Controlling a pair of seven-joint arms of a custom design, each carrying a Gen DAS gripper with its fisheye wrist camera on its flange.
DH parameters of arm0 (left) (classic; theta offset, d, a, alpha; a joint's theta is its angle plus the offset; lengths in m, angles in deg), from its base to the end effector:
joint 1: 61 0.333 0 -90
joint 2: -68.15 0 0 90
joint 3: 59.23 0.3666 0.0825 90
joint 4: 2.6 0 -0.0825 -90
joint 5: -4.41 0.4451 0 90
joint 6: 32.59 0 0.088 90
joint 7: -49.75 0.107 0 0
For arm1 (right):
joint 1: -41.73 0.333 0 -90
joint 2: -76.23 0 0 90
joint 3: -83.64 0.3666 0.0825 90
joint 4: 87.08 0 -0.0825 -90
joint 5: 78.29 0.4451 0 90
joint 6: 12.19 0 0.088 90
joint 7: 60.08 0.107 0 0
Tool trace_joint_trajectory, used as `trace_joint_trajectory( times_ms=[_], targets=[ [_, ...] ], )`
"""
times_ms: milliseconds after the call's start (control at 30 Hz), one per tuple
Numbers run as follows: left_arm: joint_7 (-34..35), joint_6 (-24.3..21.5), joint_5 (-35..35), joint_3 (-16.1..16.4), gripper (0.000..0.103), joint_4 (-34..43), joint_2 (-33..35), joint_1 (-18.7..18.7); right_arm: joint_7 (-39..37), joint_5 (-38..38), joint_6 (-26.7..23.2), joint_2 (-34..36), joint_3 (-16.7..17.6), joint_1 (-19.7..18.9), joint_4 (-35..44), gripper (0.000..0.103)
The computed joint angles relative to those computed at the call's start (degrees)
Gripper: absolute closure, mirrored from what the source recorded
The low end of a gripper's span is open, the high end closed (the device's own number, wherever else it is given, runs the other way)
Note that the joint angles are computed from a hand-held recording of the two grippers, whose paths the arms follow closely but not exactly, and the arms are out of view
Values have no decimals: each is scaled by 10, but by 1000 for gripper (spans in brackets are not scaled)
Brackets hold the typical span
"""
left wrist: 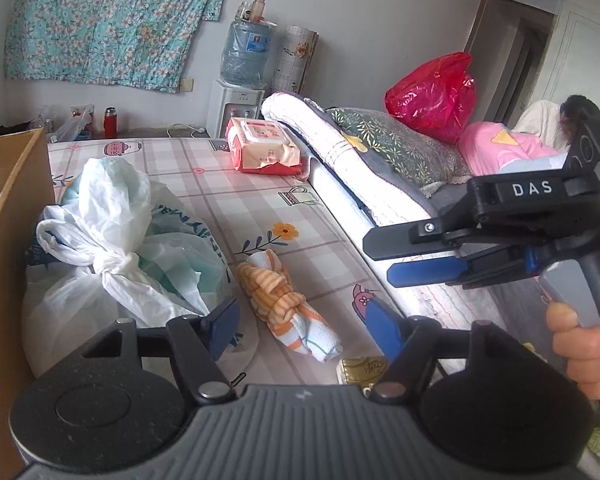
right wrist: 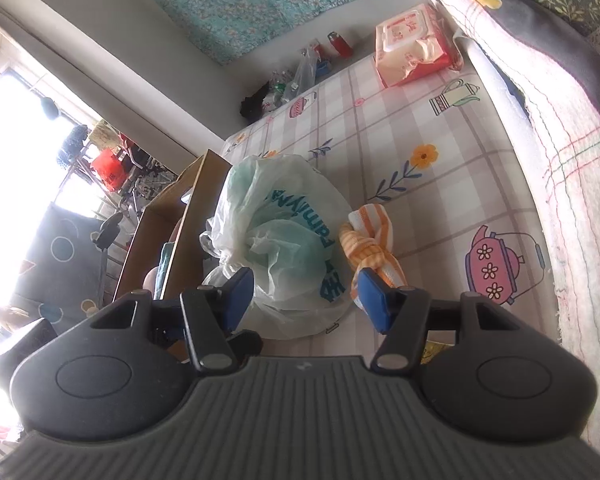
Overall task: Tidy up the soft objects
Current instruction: 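Close both grippers on the knotted orange-striped cloth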
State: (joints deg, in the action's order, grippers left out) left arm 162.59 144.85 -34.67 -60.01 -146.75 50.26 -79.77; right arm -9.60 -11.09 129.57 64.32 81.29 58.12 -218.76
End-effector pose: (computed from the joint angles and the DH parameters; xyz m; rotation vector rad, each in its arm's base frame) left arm 0.4896 -0.1186 0.4972 -1.7218 1.8529 -1.1055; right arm 0.5375 0.1308 0.4914 -1.6434 1.4862 0.2303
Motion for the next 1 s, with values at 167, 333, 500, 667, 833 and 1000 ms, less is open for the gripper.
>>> trace_joint_trajectory(
  times_ms=[167,333,500,667,833,1000],
  targets=[
    [-41,-5,37,-37,39,26,50,38,10,8,-29,66,1,-13,43,47],
    [-72,-30,61,-57,44,58,92,63,40,-7,-54,144,25,-38,101,47],
    [-80,-52,68,-67,45,80,118,77,74,-29,-78,207,50,-64,148,47],
    [-147,-62,139,-86,45,93,137,104,68,-33,-99,231,73,-81,163,53],
    [-161,-52,154,-88,45,93,141,106,71,-28,-108,236,80,-89,165,62],
    [-103,-50,93,-79,47,88,129,90,87,-18,-117,231,79,-95,158,68]
  ],
)
